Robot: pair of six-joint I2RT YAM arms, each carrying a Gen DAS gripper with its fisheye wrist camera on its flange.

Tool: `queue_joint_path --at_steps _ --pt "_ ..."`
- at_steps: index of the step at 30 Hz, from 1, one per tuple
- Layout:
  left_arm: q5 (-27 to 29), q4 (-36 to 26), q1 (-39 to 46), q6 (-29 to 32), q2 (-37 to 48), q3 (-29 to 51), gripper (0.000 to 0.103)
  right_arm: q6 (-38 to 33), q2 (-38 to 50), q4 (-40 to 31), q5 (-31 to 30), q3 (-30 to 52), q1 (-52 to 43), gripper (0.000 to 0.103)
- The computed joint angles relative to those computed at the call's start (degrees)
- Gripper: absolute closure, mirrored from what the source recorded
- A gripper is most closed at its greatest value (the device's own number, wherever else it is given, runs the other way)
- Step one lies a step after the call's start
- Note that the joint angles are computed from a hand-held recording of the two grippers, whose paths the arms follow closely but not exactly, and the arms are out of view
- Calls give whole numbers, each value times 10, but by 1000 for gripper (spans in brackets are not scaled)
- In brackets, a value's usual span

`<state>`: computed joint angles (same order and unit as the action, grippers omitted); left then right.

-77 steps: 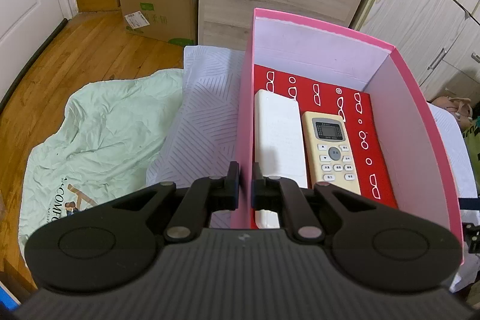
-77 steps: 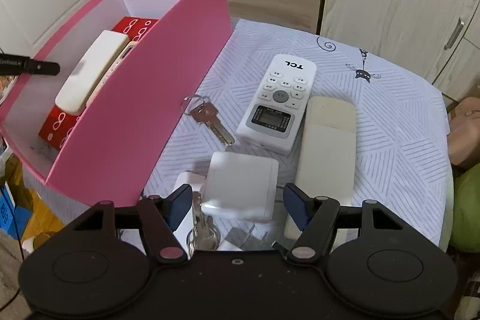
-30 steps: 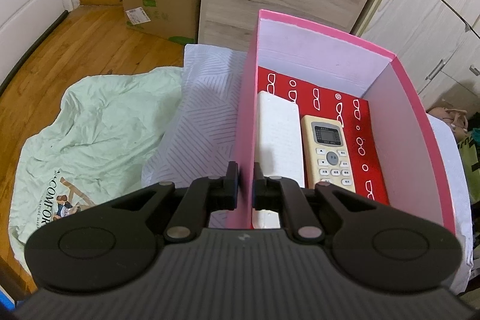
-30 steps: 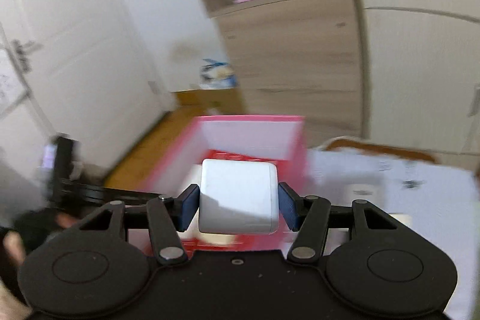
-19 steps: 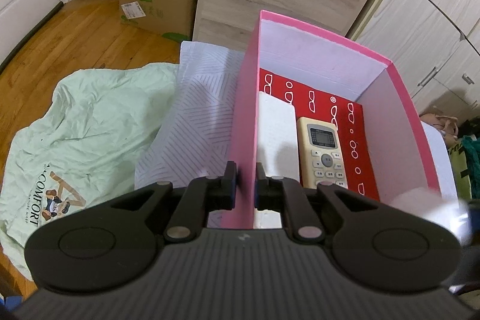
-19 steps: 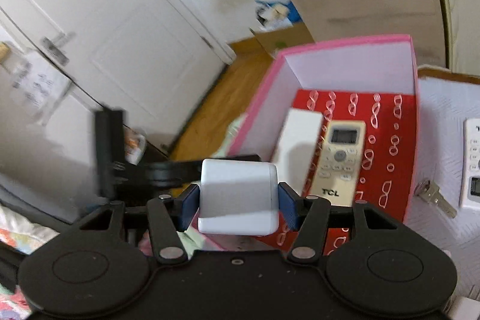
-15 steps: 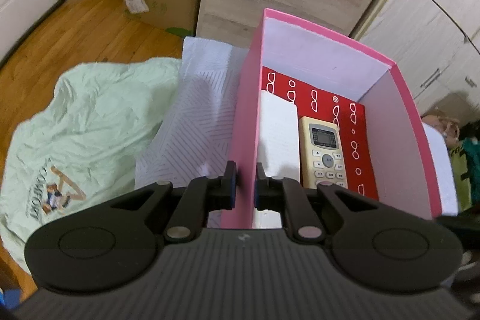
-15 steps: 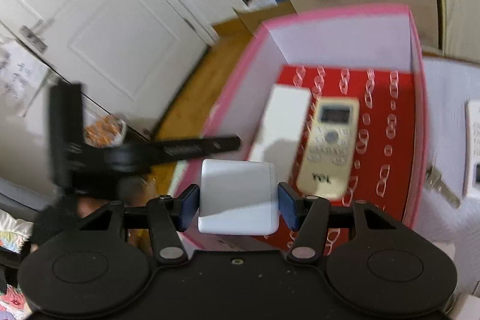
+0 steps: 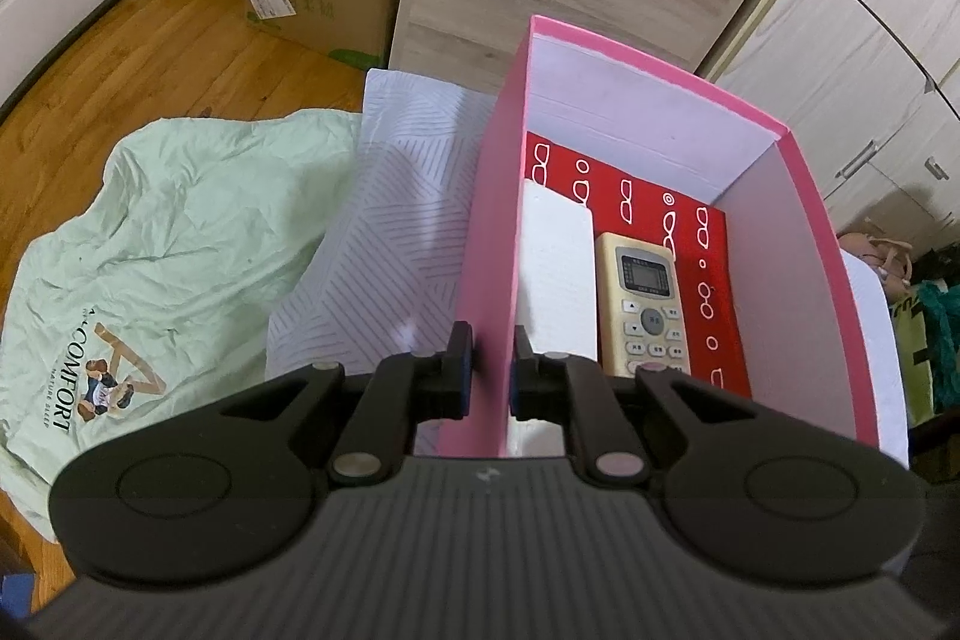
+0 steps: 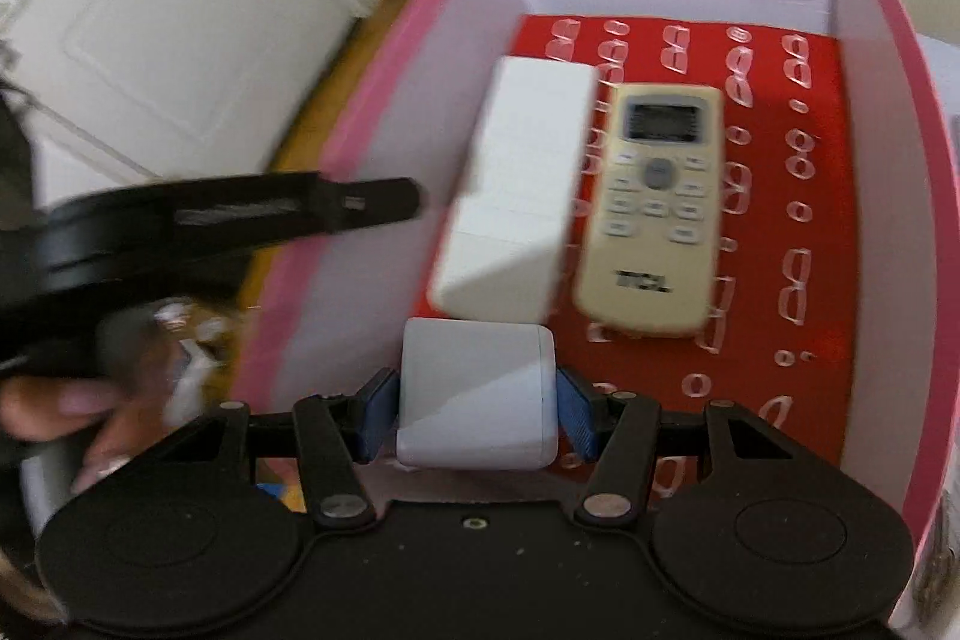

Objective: Organize rigid objects
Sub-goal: 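Carry the white charger block over the pink box and lower it, then open the right gripper to release the block in the box, withdraw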

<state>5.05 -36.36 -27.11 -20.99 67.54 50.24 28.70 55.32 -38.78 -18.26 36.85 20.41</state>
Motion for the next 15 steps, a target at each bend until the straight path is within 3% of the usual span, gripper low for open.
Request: queue_joint_path --at_steps 4,8,15 --pt "-9 0 -9 -5 3 2 93 18 21 4 -15 8 -10 41" --pt "-16 -4 -17 -11 7 7 93 32 28 19 -109 3 -61 40" --pt "-14 -8 -15 -9 6 11 93 -74 -50 -70 -114 53 -125 40"
